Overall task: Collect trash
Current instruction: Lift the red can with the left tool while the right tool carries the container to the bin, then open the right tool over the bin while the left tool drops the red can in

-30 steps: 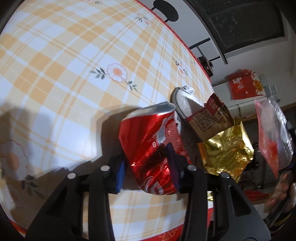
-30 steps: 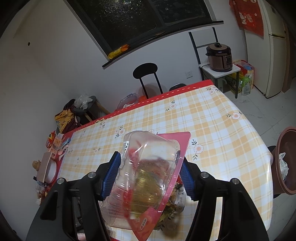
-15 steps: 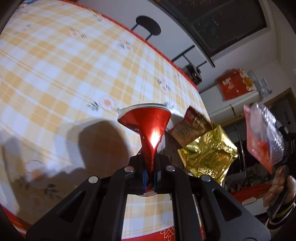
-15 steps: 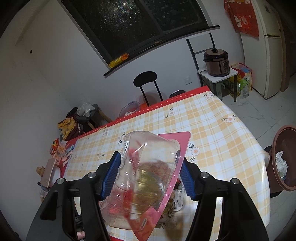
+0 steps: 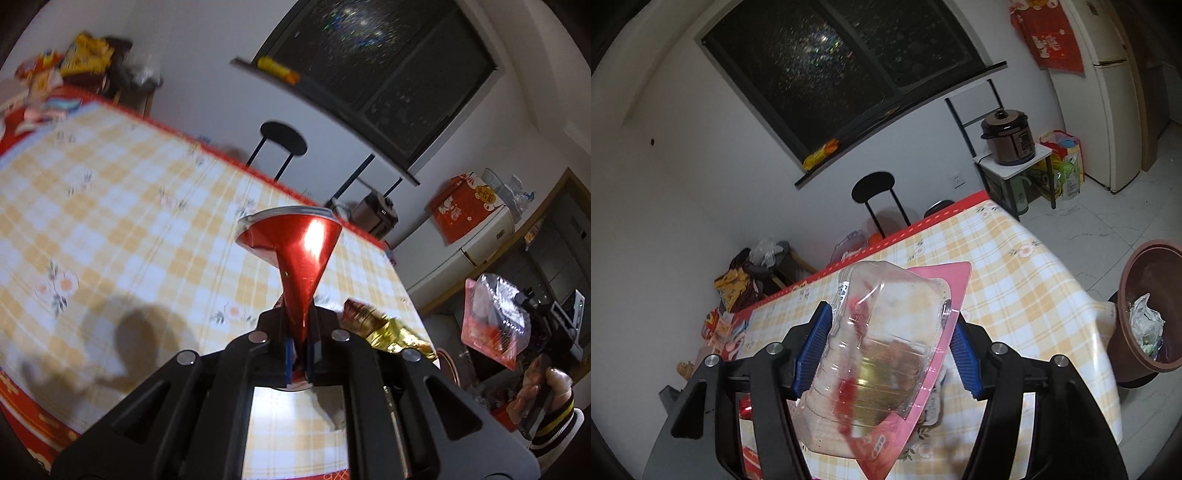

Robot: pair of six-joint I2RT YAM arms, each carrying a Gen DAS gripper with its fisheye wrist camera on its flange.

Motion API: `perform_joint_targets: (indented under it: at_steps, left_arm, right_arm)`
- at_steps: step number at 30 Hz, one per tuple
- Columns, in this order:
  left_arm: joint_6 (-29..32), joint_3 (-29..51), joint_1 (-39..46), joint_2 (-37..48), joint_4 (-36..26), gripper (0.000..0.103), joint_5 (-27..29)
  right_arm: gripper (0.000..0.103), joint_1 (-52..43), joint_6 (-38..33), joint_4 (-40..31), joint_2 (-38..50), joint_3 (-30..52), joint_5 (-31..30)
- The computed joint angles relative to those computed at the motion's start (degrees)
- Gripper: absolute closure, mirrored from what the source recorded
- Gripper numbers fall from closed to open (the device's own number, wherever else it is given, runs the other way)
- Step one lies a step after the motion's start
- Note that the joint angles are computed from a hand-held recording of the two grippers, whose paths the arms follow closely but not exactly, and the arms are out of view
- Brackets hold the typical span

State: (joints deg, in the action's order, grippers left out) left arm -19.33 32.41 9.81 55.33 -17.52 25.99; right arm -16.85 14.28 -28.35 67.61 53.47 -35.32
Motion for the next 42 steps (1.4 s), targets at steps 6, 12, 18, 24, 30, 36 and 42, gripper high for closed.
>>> perform_joint_targets:
  at_steps: [6,12,18,24,30,36,42]
  left_arm:
    - [-5.7,4.9,-12.3,-1.6,-0.4,0.094,-8.7]
    - [-11.0,10.6,-28.3,3.8,2.3,0.094,-19.2]
    - [-14.3,19.4,-42.4,14.3,4.2,0.094,-28.4]
    - [-16.9,28.7,-51.5,25.9,5.0,0.094,-33.6]
    - [-18.6,37.3,-56.7,35.8,4.8,0.094,-36.0]
    - [-19.9,44.8,-59.9,43.3,3.2,0.094,-37.9]
    - [-21.4,50.0,-62.1,47.4,0.4,0.094,-40.4]
  right_arm:
    - [0.042,-11.5,-6.0,-3.1,2.1,1.8,-7.3]
    - [0.042,-25.1,-14.7,-7.5,8.1,5.4,-14.2]
    - [0.042,-38.5,-24.0,-11.5,19.2,12.1,-17.5]
    - [0.042,-47.9,-29.5,-13.6,33.7,22.9,-17.1]
    - [0.042,-51.2,-30.8,-13.7,46.2,32.8,-14.3]
    - [0.042,-50.7,-31.7,-16.2,57.4,43.4,-12.3]
    - [0.042,-48.2,-32.0,-19.2,65.0,51.5,-11.3]
